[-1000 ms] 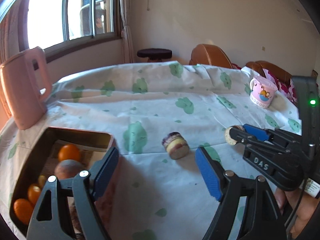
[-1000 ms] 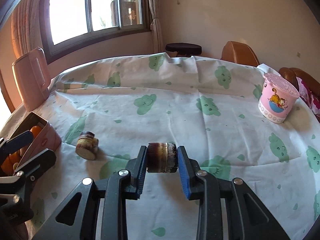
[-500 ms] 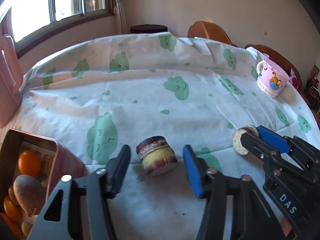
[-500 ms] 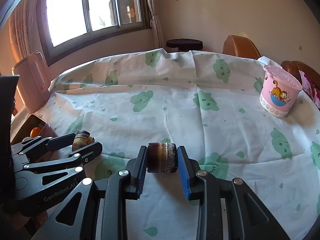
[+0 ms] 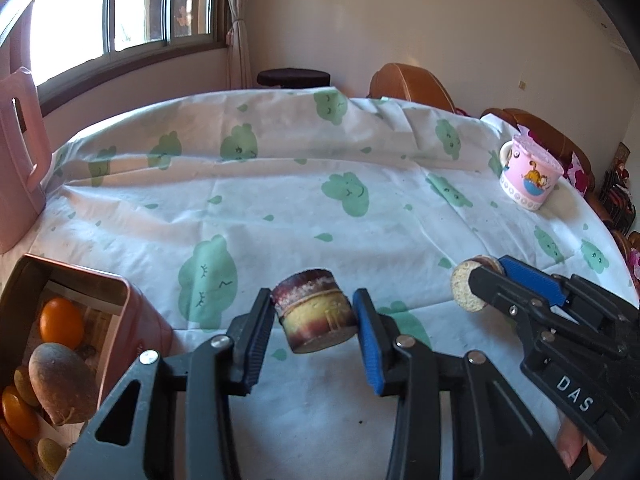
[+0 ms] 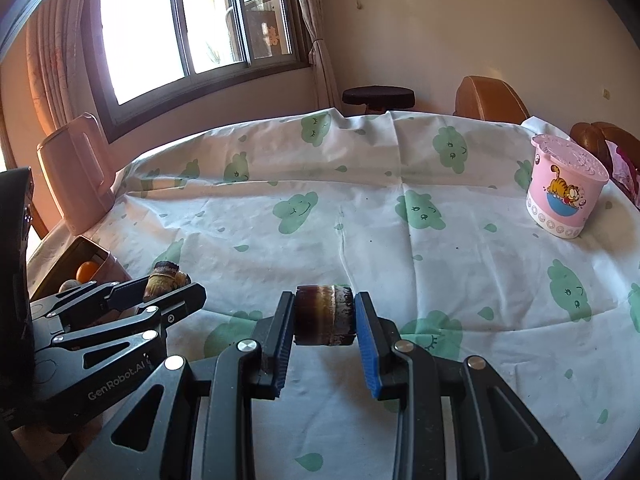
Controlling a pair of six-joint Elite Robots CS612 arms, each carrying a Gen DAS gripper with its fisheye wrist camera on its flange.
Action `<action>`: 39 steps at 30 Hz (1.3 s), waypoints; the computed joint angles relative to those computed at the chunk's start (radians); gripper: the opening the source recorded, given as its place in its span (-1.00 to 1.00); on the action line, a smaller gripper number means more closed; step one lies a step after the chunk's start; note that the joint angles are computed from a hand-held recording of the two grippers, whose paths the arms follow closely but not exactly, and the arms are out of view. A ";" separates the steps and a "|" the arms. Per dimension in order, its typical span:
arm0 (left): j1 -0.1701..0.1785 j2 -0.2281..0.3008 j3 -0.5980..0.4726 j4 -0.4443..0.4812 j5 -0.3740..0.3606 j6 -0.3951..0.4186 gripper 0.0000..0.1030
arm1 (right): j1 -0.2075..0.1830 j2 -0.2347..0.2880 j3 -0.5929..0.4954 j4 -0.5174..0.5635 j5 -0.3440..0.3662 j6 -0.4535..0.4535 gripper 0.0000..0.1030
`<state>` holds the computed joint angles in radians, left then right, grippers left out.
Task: Organize fruits
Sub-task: 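Grasp the small brown-lidded jar with the left gripper, then lift both jars and carry them toward the tin box with both grippers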
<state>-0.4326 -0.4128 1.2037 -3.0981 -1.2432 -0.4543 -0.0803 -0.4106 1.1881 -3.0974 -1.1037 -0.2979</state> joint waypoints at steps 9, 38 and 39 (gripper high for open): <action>-0.012 -0.003 0.019 -0.070 0.053 0.028 -0.18 | -0.001 -0.003 0.021 -0.077 0.014 -0.008 -0.38; -0.038 -0.006 0.061 -0.221 0.163 0.078 -0.18 | -0.010 -0.002 0.062 -0.266 0.050 0.010 -0.38; -0.038 -0.006 0.061 -0.223 0.165 0.077 -0.18 | -0.010 -0.002 0.062 -0.269 0.050 0.012 -0.38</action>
<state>-0.4704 -0.4190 1.2650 -3.3208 -1.0785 -0.3770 -0.0903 -0.4124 1.2502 -3.3667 -1.0534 -0.2864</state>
